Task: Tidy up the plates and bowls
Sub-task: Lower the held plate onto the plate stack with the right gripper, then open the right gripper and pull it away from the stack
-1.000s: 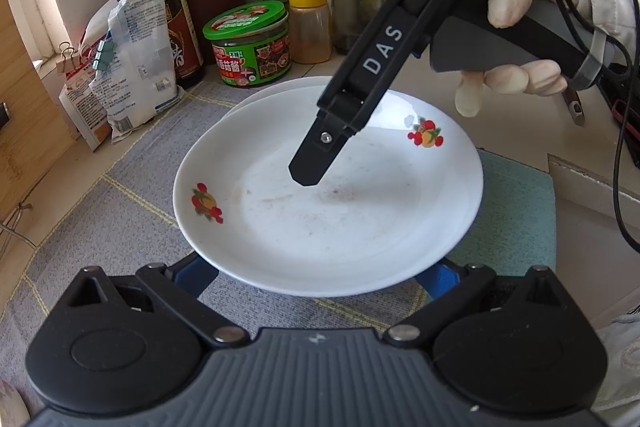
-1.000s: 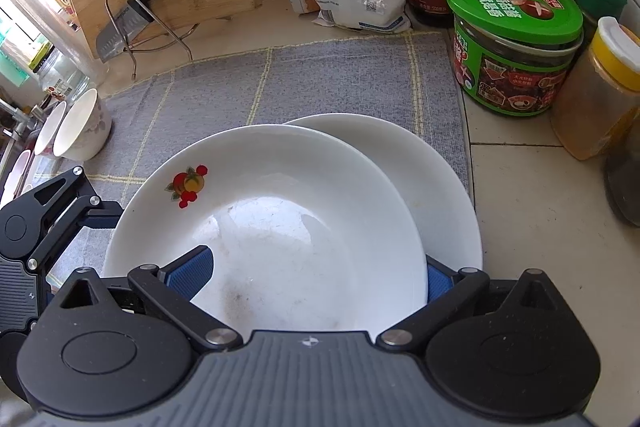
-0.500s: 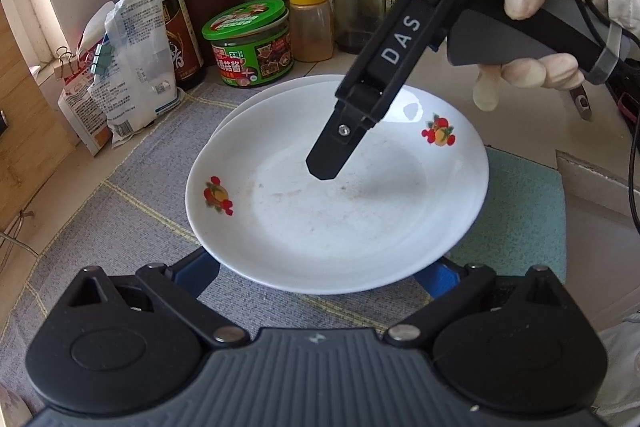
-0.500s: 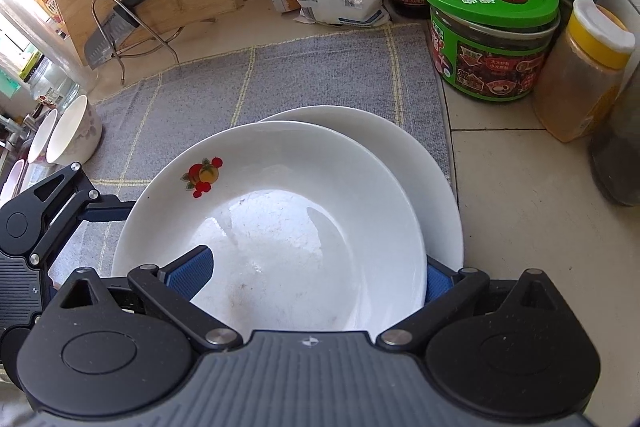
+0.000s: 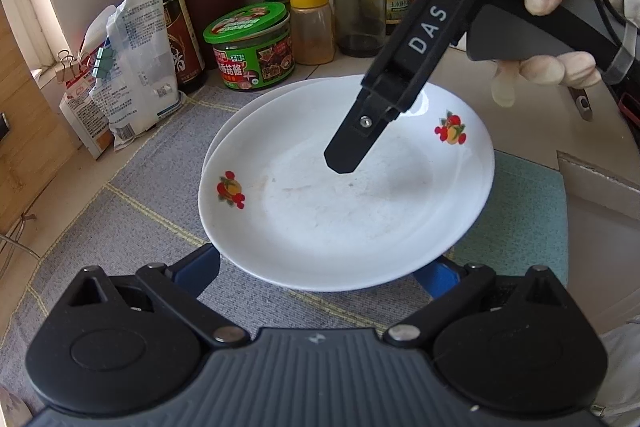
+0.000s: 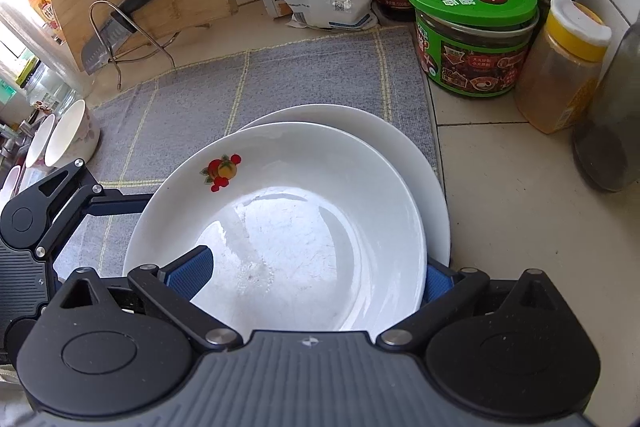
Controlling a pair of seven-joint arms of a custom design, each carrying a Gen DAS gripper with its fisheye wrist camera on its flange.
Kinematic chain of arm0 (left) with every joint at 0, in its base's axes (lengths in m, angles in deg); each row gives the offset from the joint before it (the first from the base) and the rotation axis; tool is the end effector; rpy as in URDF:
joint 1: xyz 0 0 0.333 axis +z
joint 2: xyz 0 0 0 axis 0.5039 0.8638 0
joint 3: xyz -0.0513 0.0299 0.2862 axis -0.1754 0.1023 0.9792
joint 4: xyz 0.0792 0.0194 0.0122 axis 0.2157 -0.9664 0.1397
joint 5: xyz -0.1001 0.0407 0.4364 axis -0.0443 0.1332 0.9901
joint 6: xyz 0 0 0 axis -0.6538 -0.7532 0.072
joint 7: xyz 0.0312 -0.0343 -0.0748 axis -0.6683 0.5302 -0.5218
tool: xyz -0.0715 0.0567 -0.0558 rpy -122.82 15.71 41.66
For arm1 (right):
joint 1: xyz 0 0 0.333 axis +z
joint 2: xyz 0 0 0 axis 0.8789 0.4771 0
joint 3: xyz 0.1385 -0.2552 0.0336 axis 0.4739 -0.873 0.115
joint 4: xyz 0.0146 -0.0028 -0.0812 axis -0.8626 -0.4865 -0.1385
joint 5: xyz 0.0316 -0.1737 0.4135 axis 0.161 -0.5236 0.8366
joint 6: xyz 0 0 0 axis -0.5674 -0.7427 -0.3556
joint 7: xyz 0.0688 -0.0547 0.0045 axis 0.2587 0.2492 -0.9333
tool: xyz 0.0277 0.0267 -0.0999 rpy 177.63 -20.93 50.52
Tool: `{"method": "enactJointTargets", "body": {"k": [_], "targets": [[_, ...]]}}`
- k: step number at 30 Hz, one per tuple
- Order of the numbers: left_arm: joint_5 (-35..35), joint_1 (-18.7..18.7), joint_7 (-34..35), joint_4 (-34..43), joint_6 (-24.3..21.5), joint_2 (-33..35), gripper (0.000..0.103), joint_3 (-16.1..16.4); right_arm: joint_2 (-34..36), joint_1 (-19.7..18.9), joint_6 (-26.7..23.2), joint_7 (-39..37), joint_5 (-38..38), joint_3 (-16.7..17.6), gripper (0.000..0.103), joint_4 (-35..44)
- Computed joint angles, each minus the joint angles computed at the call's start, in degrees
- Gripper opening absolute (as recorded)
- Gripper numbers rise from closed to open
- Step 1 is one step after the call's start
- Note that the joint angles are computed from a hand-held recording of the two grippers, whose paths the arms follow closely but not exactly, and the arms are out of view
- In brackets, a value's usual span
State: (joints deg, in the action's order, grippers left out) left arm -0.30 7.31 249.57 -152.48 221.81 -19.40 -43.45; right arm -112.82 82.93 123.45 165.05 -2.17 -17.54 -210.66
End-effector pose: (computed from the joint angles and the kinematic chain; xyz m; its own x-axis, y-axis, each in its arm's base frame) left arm 0.4097 -0.1406 0.3445 -0.8553 -0.5095 -0.0943 -0.3396 0.6887 -0.6406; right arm 0.4312 0.0878 0.3354 0.1595 -0.9398 -0.3023 -0.9275 -0.0377 -0.3720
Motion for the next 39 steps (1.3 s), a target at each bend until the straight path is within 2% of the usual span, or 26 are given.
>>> {"method": "enactJointTargets", "body": {"k": [14,39], "targets": [[-2.0,-0.62,1.21,-0.15,0.13,-0.22,0.101,0.49,-3.02,-1.15,0.12,4.14,-3.94,1.23,0.103,-2.11],[-3.13,-0.71,1.52,-0.37,0.79,-0.37,0.102,0.25,-7.15,-3.01,-2.7,13.11,-14.6,4.23,0.103,-3.94]]}}
